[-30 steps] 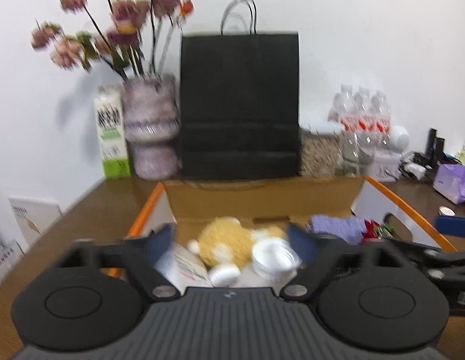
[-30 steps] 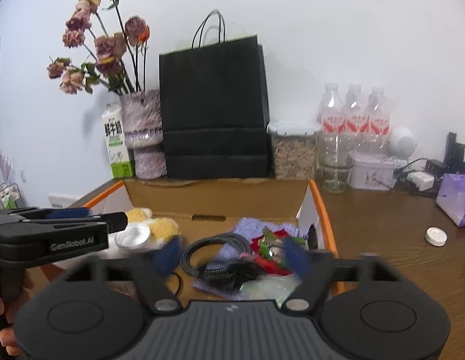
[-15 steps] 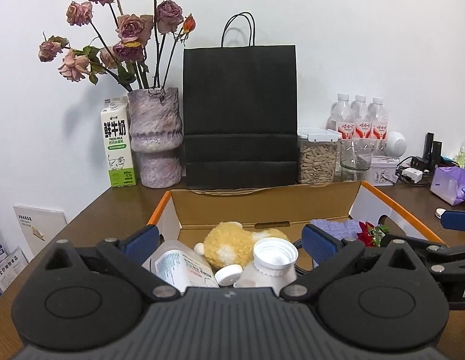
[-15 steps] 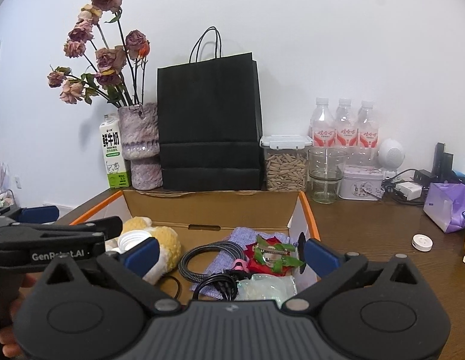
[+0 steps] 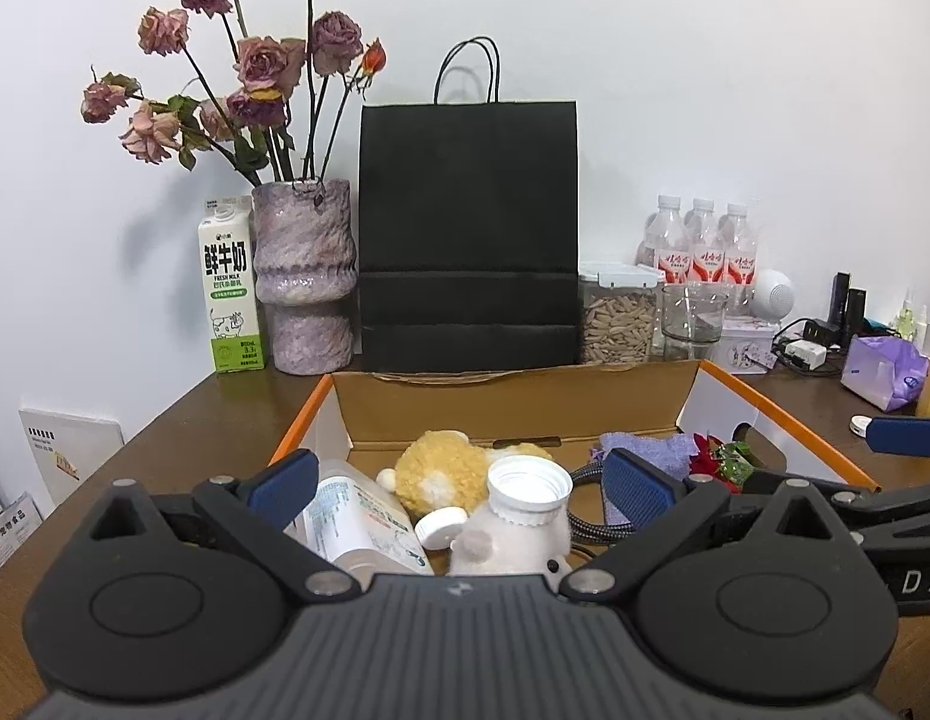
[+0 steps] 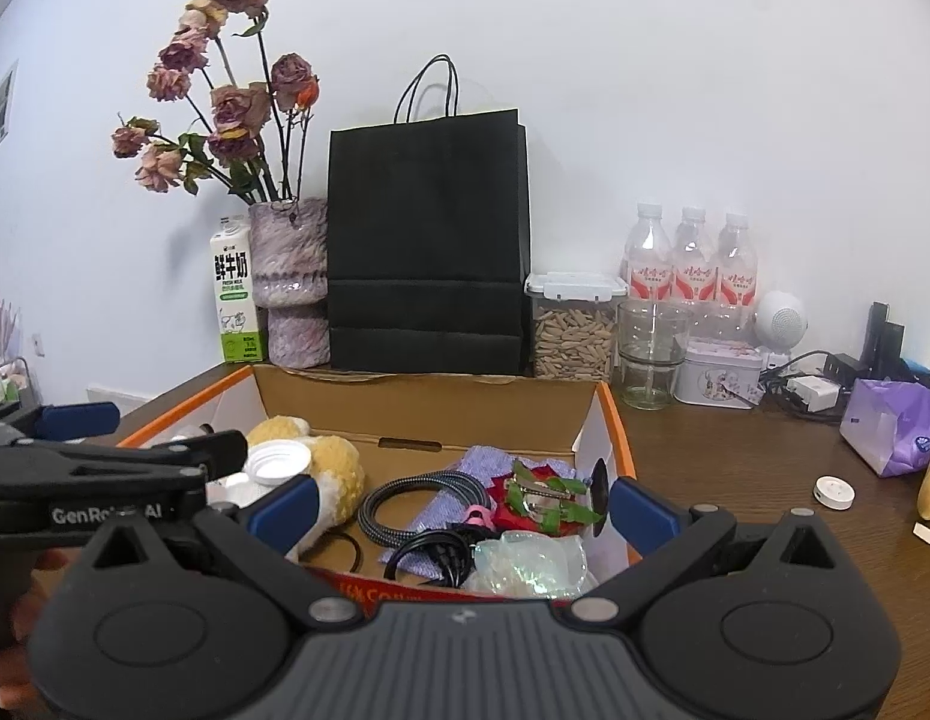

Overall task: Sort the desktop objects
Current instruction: 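Lift both open grippers out of the box toward the remaining items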

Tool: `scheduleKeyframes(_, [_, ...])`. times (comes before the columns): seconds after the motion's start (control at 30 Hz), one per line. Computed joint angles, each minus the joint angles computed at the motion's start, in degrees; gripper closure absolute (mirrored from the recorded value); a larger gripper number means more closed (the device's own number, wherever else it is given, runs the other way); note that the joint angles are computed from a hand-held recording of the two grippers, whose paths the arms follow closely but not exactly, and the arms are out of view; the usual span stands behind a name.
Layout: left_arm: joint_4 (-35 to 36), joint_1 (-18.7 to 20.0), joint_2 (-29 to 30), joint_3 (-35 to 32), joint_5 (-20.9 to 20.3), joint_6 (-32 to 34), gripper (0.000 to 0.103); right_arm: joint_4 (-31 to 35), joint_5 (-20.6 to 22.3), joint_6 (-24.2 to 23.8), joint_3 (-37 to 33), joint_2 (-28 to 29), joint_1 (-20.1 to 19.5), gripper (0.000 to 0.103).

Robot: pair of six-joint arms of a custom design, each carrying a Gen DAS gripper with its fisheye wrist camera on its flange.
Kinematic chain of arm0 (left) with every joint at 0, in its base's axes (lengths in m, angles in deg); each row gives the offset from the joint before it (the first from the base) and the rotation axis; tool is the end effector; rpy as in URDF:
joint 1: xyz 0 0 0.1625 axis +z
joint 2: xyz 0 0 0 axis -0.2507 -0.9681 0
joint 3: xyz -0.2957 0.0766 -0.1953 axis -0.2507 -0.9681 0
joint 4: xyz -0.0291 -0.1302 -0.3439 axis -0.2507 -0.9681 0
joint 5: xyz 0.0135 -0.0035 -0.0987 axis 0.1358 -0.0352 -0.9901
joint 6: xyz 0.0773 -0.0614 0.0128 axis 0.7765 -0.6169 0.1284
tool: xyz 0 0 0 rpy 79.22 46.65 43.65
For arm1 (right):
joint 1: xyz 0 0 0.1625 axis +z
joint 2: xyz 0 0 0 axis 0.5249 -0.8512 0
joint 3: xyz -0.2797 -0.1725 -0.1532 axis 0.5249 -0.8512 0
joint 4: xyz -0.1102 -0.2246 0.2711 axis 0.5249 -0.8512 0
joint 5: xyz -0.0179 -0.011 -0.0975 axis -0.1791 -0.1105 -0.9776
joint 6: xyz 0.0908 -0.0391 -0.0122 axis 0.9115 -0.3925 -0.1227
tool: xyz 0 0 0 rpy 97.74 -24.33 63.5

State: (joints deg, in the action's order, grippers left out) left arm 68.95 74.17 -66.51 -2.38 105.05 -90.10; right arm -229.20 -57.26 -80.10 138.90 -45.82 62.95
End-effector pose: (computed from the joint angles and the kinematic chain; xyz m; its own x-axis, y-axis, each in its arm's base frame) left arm -0.1554 -0.6828 0.1293 -0.6728 -0.1922 -0.7144 0.6467 0.3163 -0.6941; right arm 0.1869 -0.7226 0.0980 -0.6680 -0.4008 0.6270 -0.7439 0.3398 -0.5754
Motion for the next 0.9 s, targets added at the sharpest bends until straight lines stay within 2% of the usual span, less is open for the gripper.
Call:
scheduleKeyframes(0.23, [-3.2,-0.1,-2.5,5.4,0.1,-0.1,0.000,-2.3,1.2,-1.5,4.7,-1.9,-0.9,0.000])
scheduleKeyframes(0.47, [-2.2,-0.2,-3.3,7.7,-1.0,-1.7,0.000,-5.6,1.7,-3.7,8.7,-2.8,-1.4,0.000])
scheduleKeyframes(0.7, [-3.0,-0.8,-4.5,10.9,-1.8,-2.3,0.000,-7.4,0.7,-3.6,11.6,-4.0,-1.8,0.000])
scheduleKeyframes(0.9, [-1.1,-1.8,-6.1,13.0,-2.2,-3.6,0.000,-5.2,0.3,-2.6,14.6,-6.9,-2.1,0.000])
